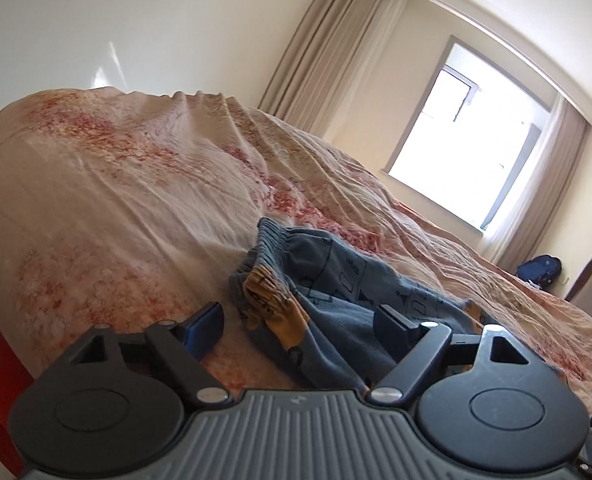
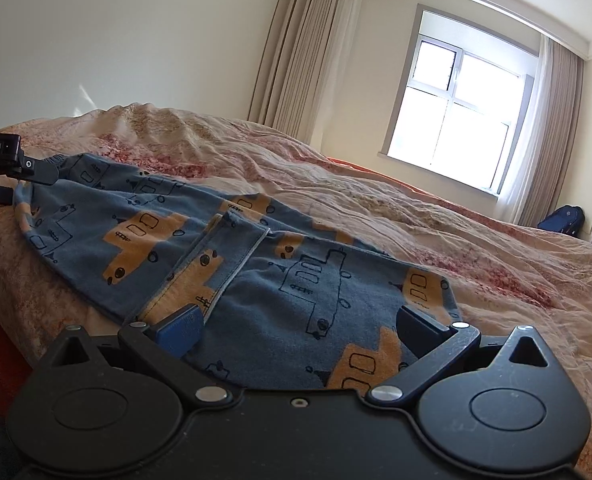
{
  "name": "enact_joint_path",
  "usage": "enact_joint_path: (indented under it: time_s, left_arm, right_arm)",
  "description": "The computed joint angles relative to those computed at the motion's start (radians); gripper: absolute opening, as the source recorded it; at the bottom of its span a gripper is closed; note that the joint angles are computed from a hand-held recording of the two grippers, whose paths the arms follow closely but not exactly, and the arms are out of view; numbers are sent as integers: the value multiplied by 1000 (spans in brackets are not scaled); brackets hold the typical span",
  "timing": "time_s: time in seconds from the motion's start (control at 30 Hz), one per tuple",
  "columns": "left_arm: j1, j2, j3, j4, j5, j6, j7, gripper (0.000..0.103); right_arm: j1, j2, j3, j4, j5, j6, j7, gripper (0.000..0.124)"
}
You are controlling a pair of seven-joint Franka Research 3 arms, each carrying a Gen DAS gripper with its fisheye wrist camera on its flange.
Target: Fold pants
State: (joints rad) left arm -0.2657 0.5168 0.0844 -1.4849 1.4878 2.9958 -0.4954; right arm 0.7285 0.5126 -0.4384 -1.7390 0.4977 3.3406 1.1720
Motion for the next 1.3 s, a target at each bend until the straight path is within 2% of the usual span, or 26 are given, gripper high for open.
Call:
enact_joint_path:
  time_s: [0.07,0.1,0.13,0.17,0.3,0.43,0.5,0.57,0.6,0.67,0.8,0.93,1.0,1.17,1.3]
  left_arm:
    - [8,10,-9,11,-56,-26,25,71]
    - [21,15,-22,14,-119,-38,71,64]
    - [24,18,-28,14,-169,-53,109,55]
    - [26,20,-28,15,-207,-59,132,53]
    - [-3,22,25,8,-227,-20,99,52]
    - [-22,31,30,19,-273,-53,161,58]
    - [-23,37,15,32,-322,-94,231,57]
    - [-16,40,-2,42,-376,-110,301,44]
    - [-17,40,-6,44,-401,-123,329,32]
    - [-19,36,-11,46,-447,-144,369,23]
    - [-92,17,39,71,-375,-225,340,18]
    - [-133,5,39,120,-244,-286,341,18]
    - [-143,4,26,151,-193,-299,355,18]
    - [-173,29,-2,235,-104,-298,394,18]
    - [-206,92,-24,351,-108,-268,495,18]
  right_arm:
    - [-38,-6,42,6,-10,-3,1,103]
    - [-51,-5,53,11,-15,-8,2,103]
    - [-51,-1,52,16,-18,-12,5,103]
    - [-48,4,46,21,-19,-15,11,103]
    - [-16,17,4,23,-26,-23,39,103]
    - [41,32,-63,16,-24,-18,62,103]
    - [64,36,-88,11,-19,-15,64,103]
    - [78,39,-104,9,-13,-14,64,103]
    - [83,40,-109,9,-10,-17,64,103]
    - [84,39,-112,8,-9,-23,68,103]
    - [74,17,-100,-13,-18,-31,89,103]
    - [14,-26,-19,-54,-13,26,83,103]
    - [6,-39,-3,-69,19,55,68,103]
    - [-11,-66,29,-109,88,142,19,103]
    - [-62,-92,84,-150,108,226,-12,103]
